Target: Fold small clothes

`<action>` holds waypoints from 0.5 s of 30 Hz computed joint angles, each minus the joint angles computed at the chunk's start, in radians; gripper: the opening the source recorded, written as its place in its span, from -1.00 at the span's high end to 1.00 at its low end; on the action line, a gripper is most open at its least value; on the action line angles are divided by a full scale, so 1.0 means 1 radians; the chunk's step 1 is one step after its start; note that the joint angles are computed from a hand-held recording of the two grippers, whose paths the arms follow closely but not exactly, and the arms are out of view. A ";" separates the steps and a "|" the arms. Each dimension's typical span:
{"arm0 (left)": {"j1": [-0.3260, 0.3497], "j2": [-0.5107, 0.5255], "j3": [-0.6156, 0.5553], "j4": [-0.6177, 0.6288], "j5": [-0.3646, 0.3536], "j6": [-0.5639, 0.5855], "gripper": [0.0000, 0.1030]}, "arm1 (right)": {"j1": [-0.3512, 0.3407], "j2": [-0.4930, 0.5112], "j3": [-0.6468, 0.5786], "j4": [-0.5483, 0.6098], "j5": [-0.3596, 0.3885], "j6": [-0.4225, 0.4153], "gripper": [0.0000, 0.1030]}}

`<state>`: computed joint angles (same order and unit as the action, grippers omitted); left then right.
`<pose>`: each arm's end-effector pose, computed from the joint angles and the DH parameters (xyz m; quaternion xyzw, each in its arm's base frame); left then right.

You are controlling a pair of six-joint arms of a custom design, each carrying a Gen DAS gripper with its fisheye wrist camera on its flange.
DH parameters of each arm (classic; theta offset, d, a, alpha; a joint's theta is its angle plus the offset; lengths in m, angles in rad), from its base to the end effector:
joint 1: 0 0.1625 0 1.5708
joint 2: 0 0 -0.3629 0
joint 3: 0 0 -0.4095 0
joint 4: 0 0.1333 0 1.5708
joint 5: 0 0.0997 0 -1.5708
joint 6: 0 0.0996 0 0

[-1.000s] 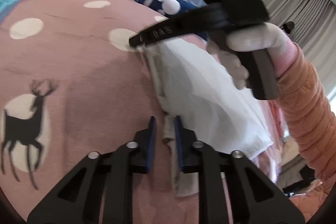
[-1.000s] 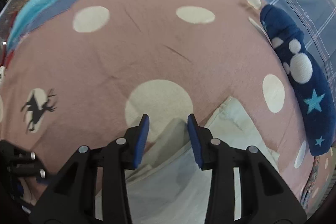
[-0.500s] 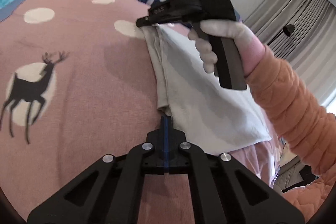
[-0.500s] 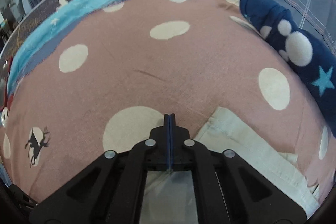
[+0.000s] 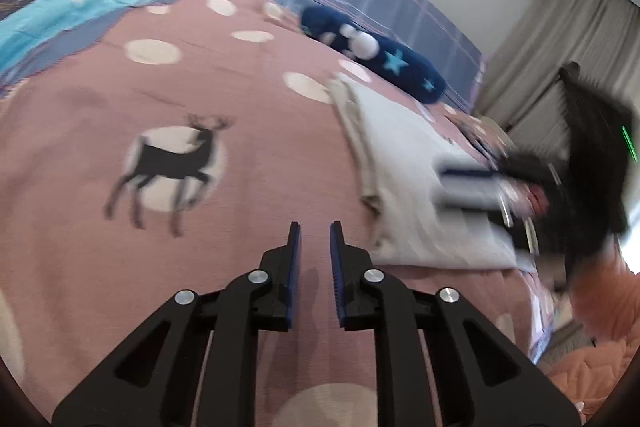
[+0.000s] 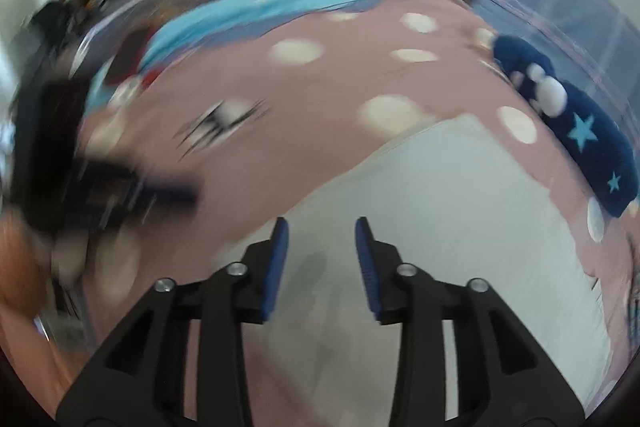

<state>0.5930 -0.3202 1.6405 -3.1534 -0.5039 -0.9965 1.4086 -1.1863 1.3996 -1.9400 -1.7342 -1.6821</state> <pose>-0.3368 -0.4929 -0.1406 -0.0745 0.8530 -0.4827 0.1839 0.0106 -0.6605 0.3306 0.6799 -0.7246 -0.0180 0.1110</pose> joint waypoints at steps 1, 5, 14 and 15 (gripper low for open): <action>-0.004 -0.010 0.014 0.017 0.021 -0.030 0.62 | -0.016 -0.049 0.067 -0.035 0.008 -0.060 0.21; -0.018 -0.035 0.047 0.051 0.067 -0.092 0.59 | -0.084 -0.209 0.391 -0.417 0.067 -0.375 0.21; -0.051 -0.101 0.146 0.174 0.128 -0.315 0.57 | -0.190 -0.246 0.625 -0.793 0.407 -0.621 0.92; -0.053 -0.106 0.156 0.169 0.126 -0.316 0.57 | -0.170 -0.244 0.573 -0.702 0.371 -0.526 0.92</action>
<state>0.5405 -0.4263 1.7961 -2.9849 -0.3778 -1.3123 1.2383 -1.4307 1.9724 -2.6424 -1.3634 -2.2078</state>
